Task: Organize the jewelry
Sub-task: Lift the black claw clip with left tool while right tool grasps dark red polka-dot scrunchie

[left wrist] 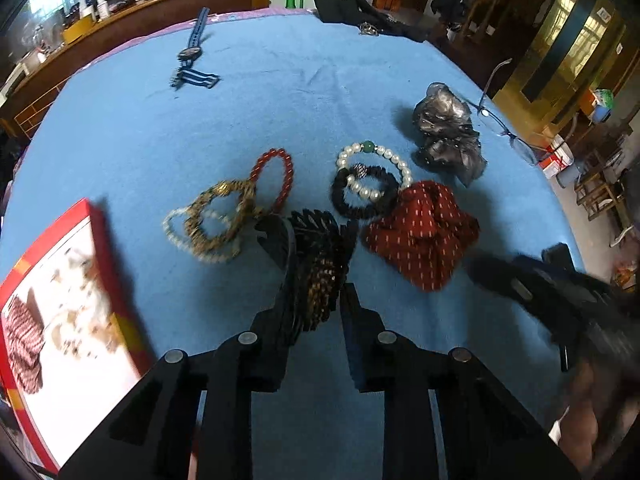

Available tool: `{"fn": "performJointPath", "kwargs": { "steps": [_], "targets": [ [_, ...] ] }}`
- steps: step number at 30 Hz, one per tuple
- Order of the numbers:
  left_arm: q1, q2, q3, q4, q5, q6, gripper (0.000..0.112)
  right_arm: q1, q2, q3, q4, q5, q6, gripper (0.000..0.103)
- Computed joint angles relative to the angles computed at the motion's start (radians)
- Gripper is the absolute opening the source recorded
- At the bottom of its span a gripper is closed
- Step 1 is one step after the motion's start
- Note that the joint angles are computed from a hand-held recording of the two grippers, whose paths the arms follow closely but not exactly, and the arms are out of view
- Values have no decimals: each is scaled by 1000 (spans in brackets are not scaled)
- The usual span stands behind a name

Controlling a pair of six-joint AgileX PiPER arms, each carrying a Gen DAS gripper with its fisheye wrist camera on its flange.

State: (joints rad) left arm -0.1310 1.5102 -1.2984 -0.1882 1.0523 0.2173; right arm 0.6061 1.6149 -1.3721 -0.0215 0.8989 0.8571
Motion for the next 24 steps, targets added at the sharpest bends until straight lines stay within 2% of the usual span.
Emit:
{"fn": "performJointPath", "kwargs": {
  "steps": [5, 8, 10, 12, 17, 20, 24],
  "targets": [
    [61, -85, 39, -15, 19, 39, 22, -15, 125, -105, 10, 11, -60, 79],
    [88, -103, 42, -25, 25, 68, 22, 1, 201, -182, -39, 61, -48, 77],
    [110, -104, 41, -41, 36, 83, 22, 7, 220, -199, -50, 76, -38, 53],
    [135, -100, 43, -57, 52, 96, 22, 1, 200, -171, -24, 43, -48, 12],
    [193, -104, 67, -117, 66, 156, 24, 24, 93, -81, -45, 19, -6, 11],
    [170, -92, 66, -120, 64, 141, 47, 42, 6, -10, -54, -1, 37, 11],
    [85, -76, 60, -92, 27, 94, 55, 62, -67, 53, -44, -11, 77, 11]
  ]
}}
